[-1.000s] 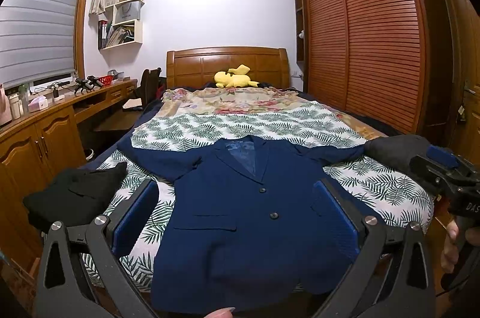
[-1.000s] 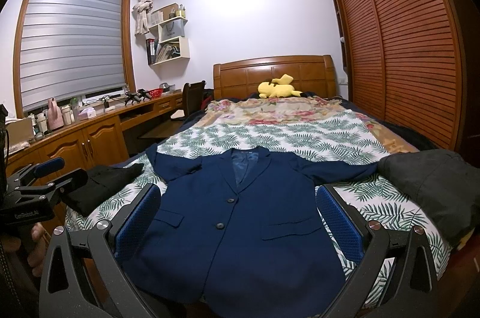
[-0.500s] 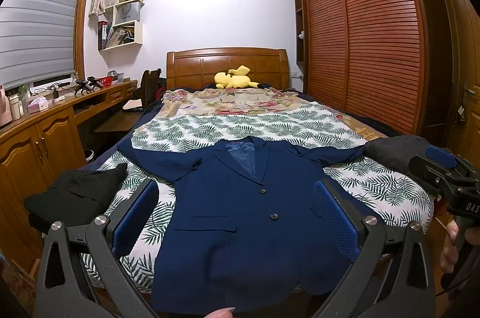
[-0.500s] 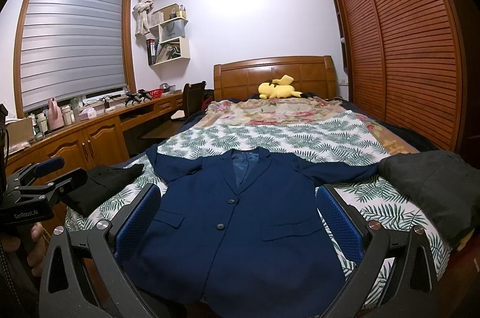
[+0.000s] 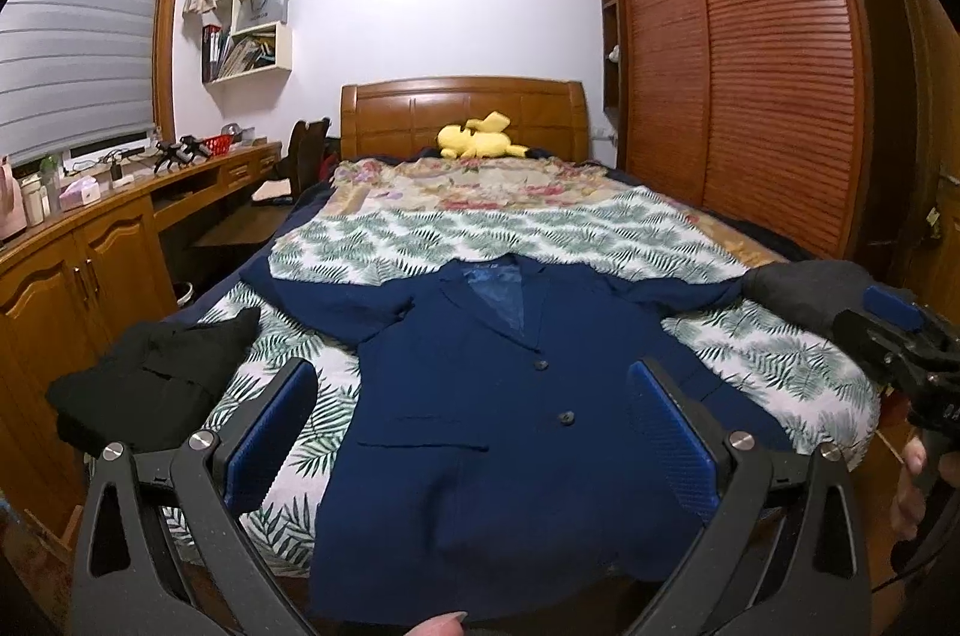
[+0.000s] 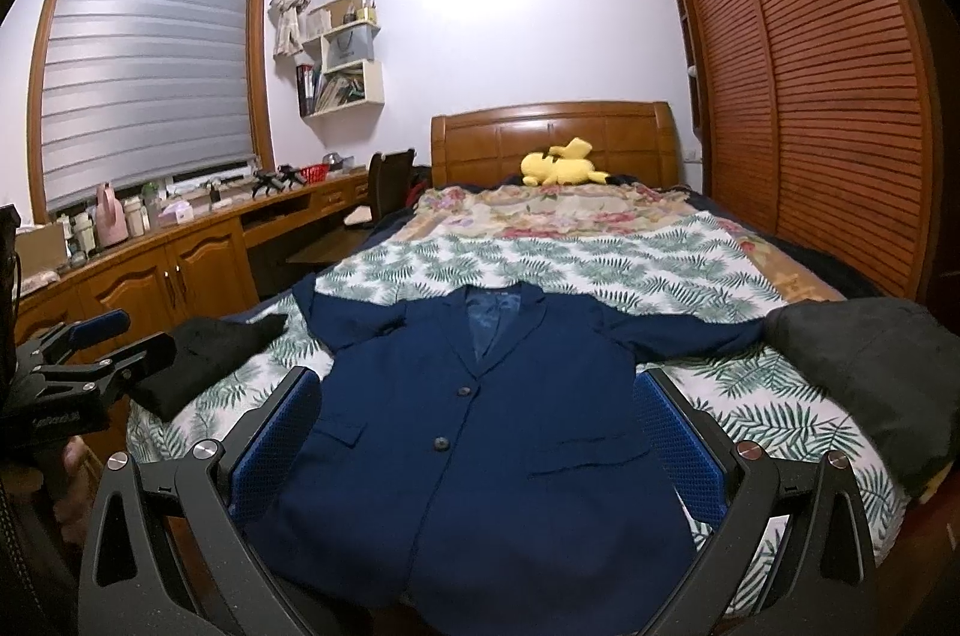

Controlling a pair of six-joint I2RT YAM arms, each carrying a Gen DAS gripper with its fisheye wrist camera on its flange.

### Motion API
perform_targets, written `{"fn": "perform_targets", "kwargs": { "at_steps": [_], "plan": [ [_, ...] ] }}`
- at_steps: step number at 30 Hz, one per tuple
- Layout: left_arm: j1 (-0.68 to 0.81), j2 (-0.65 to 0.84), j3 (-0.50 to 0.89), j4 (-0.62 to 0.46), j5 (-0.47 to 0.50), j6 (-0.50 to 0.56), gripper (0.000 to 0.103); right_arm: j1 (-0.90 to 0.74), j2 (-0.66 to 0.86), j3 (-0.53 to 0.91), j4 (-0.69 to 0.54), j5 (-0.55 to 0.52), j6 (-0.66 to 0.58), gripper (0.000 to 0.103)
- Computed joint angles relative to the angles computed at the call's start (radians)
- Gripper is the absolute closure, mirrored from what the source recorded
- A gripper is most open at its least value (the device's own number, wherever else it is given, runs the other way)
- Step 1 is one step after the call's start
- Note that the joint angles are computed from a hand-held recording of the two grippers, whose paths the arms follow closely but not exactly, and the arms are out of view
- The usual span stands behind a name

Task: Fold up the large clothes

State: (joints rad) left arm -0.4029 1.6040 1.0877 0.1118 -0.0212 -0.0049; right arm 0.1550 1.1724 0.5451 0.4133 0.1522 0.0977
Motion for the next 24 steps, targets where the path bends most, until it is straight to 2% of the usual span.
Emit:
{"fn": "perform_targets", "kwargs": {
  "at_steps": [7, 18, 24],
  "plan": [
    [0.059, 0.126, 0.047, 0.017, 0.062, 0.003, 0.0, -0.033, 0.177, 0.113, 0.007, -0.059, -0.016, 0.0],
    [0.112, 0.306, 0.175, 0.021, 0.13, 0.026, 0.0, -0.082, 0.364, 0.342, -0.106, -0.12, -0.052, 0.0],
    [0.142, 0.402, 0.28, -0.006, 0.169, 0.031, 0.0, -0.094, 0.442, 0.419, -0.141, -0.143, -0.058, 0.0]
  ]
}}
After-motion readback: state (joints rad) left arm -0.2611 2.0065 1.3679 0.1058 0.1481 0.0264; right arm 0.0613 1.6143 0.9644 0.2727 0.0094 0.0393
